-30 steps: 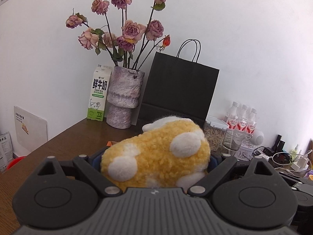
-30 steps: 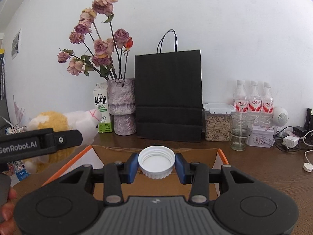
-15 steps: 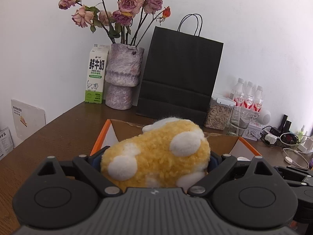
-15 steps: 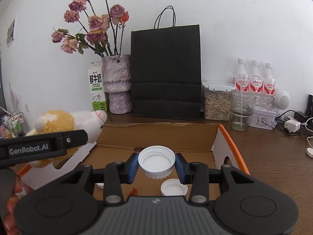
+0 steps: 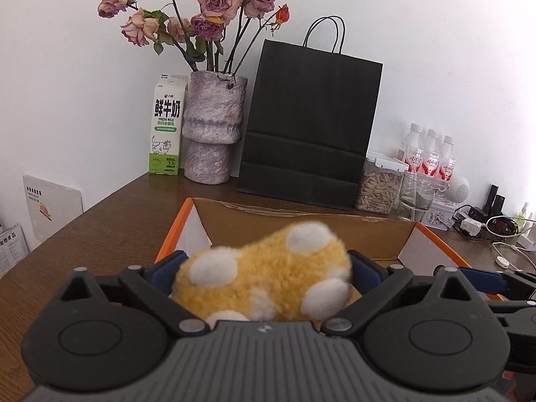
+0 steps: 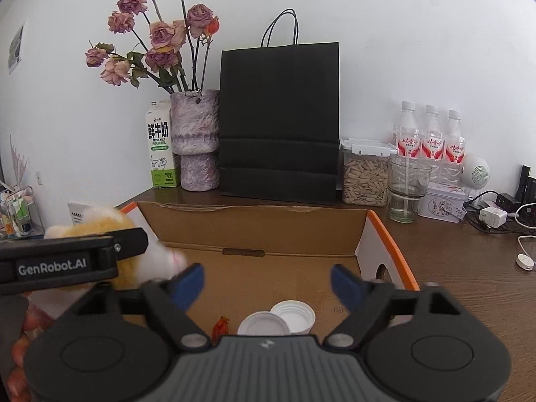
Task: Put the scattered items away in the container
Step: 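Open both grippers over the box to drop the plush toy and cap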
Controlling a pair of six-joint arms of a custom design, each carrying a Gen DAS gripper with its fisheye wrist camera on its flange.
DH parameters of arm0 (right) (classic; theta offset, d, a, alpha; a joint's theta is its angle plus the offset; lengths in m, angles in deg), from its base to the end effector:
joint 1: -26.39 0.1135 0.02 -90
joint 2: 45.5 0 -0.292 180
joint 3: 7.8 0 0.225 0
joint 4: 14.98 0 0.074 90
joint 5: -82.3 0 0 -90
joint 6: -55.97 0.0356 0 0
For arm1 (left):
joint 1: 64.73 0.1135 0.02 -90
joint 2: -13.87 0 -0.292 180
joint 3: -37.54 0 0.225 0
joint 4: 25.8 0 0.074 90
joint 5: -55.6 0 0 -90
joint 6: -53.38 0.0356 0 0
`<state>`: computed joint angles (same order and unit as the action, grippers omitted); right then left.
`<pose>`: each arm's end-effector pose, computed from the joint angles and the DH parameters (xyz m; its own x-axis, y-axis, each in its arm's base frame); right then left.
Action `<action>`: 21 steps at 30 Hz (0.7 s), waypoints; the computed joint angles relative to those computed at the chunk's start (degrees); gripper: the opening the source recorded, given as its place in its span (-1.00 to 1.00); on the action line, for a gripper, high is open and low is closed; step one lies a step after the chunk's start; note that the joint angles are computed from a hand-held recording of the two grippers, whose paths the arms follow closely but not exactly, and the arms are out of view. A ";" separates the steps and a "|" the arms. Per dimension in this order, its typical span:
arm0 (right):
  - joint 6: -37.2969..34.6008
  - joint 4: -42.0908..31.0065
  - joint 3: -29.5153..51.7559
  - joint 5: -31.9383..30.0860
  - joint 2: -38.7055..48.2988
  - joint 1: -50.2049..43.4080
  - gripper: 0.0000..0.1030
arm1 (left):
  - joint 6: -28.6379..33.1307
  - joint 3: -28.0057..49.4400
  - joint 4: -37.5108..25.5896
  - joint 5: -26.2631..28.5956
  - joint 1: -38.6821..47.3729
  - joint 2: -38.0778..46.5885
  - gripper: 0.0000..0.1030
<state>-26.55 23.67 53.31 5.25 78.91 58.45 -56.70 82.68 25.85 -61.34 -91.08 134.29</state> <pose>0.3304 0.1975 0.1081 -0.3953 -0.0979 -0.9133 -0.2957 0.9549 0.0256 0.2956 -0.1284 0.1053 -0.3455 -0.1704 -0.9228 -0.1010 0.9844 -0.1440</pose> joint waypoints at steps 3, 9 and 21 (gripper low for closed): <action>-0.11 1.39 -1.04 0.76 -0.49 0.30 1.00 | 0.82 -0.91 3.28 -2.50 -0.92 0.96 1.00; 0.33 -0.69 -0.47 1.49 -0.65 0.42 1.00 | 0.36 -0.59 2.04 -2.92 -1.10 0.86 1.00; 0.14 -0.62 -0.56 2.03 -0.60 0.76 1.00 | -0.20 -2.00 5.10 -3.31 -1.10 1.00 1.00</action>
<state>-26.41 23.05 52.75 7.28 78.31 59.21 -56.89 80.67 30.96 -64.65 -92.18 135.29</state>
